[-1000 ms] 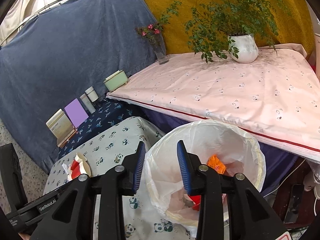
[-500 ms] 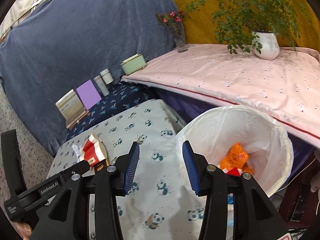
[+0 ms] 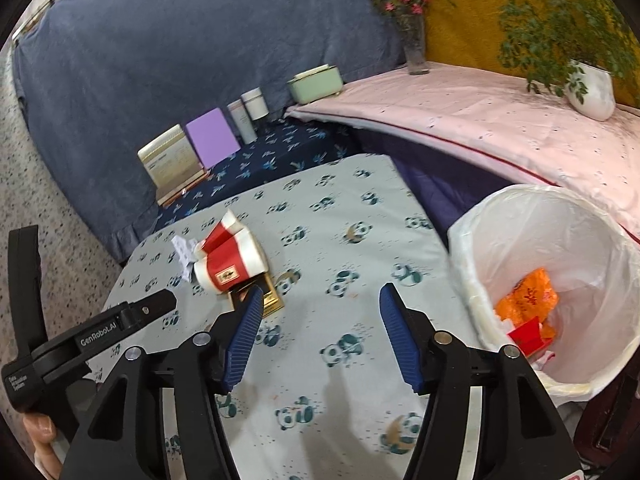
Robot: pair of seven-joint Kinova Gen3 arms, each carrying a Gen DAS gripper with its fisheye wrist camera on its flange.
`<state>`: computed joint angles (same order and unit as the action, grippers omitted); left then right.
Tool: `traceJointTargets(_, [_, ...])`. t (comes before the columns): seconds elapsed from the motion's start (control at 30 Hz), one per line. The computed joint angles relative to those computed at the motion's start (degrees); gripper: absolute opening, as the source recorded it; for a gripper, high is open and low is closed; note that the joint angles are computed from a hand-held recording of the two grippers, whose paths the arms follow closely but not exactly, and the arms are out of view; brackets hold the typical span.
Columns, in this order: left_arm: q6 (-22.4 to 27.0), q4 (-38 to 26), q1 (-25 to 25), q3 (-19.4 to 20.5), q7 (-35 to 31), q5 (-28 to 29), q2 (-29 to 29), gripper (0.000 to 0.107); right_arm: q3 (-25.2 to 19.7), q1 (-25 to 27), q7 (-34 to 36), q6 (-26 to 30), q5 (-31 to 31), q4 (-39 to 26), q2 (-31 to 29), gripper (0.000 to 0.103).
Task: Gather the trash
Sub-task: 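Withdraw both tools from the bin back toward the receipt and gold box, then grasp the white receipt with the left tool while the right tool grasps the gold box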
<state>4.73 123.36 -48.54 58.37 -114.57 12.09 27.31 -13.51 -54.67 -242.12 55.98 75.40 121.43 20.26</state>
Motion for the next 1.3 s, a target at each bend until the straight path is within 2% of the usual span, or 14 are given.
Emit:
traceJointTargets(0.17, [0.3,-2.36,2.52,-5.65,0.24,-0.34,1.36,0.083,1.21,1.94,4.75,-4.64,1.52,-3.97,3.71,0.07])
traceJointTargets(0.43, [1.39,-7.4,8.78,-14.46,0.72,-0.17,3.5,0.088,5.24,4.51,14.32,-13.78,1.3,-10.39,9.55,0.071])
traceJointTargets(0.77, [1.99,-15.47,21.49,-25.74,2.98,0.14,6.59,0.09,11.56,4.58,25.95,-18.49,-3.63,-17.09,14.79,0.078])
traceJointTargets(0.93, [4.42,-20.61,28.65,-32.25,4.75,0.02,9.27,0.09,13.85,5.18,30.26,-22.08,-6.41,-18.64,15.98,0.078])
traceJointTargets(1.13, [5.35,-23.89,31.96,-35.32,5.8,0.79,11.81,0.089,17.2,4.8,33.35,-26.54,-10.02,-19.22,16.49,0.078])
traceJointTargets(1.17, [4.72,-23.79,32.64,-35.95,5.95,0.66,11.75,0.087,18.21,4.3,32.82,-27.55,-9.91,-18.86,16.42,0.078])
traceJointTargets(1.23, [3.92,-23.48,32.7,-35.75,5.8,0.15,11.7,0.076,19.67,3.33,32.38,-28.65,-10.04,-18.49,16.43,0.078])
traceJointTargets(1.3, [4.02,-23.34,32.1,-34.91,5.43,-0.36,11.72,0.056,20.31,2.91,33.32,-28.97,-11.02,-18.54,16.51,0.078])
